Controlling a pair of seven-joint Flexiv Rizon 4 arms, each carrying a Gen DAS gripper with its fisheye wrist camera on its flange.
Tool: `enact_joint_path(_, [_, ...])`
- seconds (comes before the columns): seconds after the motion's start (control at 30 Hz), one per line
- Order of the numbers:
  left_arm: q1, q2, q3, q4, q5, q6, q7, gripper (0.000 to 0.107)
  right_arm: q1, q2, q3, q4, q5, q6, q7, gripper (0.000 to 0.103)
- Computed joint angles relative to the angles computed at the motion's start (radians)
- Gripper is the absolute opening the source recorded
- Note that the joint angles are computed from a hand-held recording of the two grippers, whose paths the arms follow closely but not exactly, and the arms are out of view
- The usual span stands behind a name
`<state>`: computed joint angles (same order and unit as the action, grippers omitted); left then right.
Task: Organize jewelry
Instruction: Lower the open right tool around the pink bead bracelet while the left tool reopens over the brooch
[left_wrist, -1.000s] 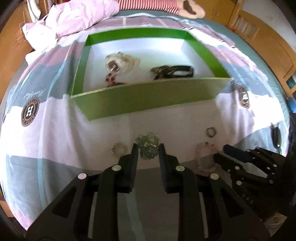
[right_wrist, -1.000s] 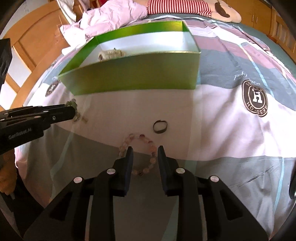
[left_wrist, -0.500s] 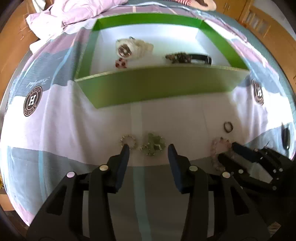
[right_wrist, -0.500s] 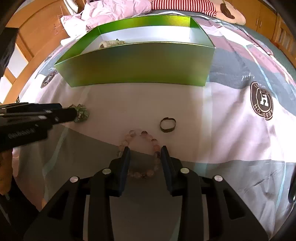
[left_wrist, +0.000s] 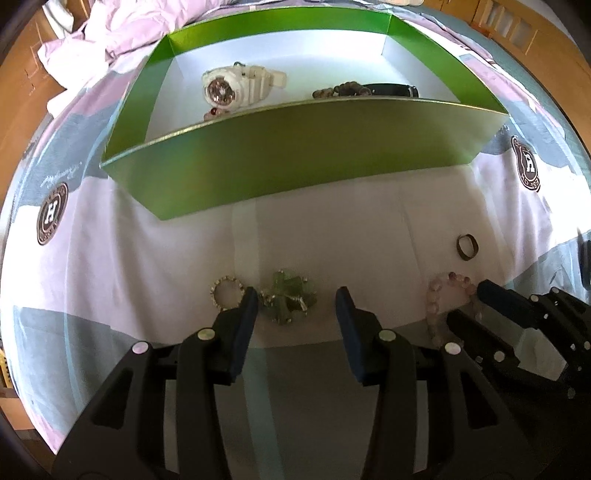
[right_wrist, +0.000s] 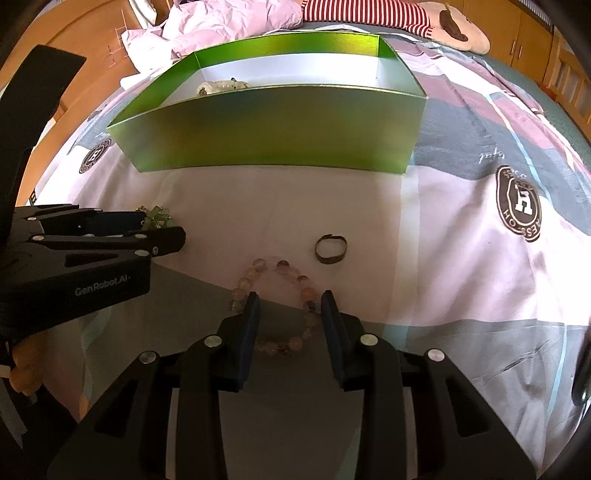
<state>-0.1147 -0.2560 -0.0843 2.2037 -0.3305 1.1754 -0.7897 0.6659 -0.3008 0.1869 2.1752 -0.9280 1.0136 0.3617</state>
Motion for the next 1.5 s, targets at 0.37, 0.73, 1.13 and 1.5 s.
enact_joint_path(0.37, [-0.009,-0.004,0.002,0.000,0.032,0.025,-0.021,0.044,0.002,-0.005,0.004,-0.006,0.019,-0.018,-0.023,0.034])
enact_joint_path(0.73, [-0.006,-0.005,0.001,0.004,0.038,0.030,-0.019,0.044,0.006,-0.008,0.003,-0.010,0.024,-0.024,-0.029,0.034])
enact_joint_path(1.13, [-0.004,-0.018,0.008,-0.016,0.060,0.017,-0.041,0.050,0.000,-0.006,-0.001,-0.001,0.009,0.011,-0.022,0.022])
enact_joint_path(1.5, [-0.004,-0.027,0.015,-0.022,0.089,0.032,-0.064,0.058,-0.005,-0.010,-0.004,0.003,0.033,0.042,-0.034,0.024])
